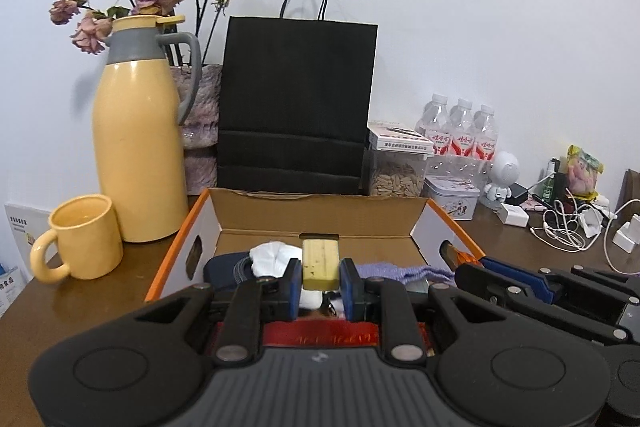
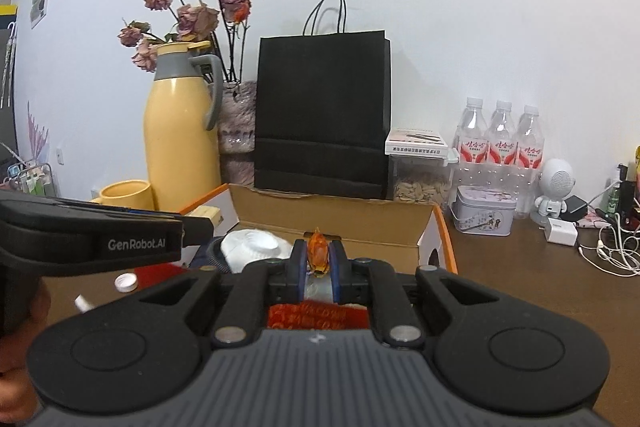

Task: Organize objects
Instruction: 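Carry the yellow block and orange toy over the box with both grippers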

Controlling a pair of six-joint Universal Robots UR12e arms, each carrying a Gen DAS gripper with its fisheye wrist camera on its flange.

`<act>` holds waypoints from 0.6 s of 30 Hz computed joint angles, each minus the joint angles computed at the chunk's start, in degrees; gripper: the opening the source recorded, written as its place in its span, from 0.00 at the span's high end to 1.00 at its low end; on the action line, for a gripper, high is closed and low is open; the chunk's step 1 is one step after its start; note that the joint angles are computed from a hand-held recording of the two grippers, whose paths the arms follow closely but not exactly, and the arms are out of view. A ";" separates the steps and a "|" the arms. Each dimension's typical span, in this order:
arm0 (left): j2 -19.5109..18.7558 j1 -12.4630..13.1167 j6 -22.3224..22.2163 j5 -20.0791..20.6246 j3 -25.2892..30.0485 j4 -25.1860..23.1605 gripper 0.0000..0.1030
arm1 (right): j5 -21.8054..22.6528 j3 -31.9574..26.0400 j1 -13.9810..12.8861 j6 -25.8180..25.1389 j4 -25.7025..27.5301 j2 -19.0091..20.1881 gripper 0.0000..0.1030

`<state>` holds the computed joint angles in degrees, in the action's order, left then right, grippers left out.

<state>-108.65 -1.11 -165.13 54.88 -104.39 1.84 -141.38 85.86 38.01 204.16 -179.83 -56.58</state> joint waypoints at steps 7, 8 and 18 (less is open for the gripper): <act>-3.09 -2.05 -1.07 2.43 4.07 -0.49 0.82 | 2.86 -0.47 -2.48 -0.84 -1.22 0.45 0.88; -3.56 -2.34 -1.13 2.77 4.78 -0.89 0.82 | 3.22 -0.58 -2.86 -1.00 -1.25 0.52 0.88; -7.48 -4.60 -0.75 6.92 10.56 -3.89 0.82 | 7.80 -1.11 -6.17 0.87 2.05 0.72 0.88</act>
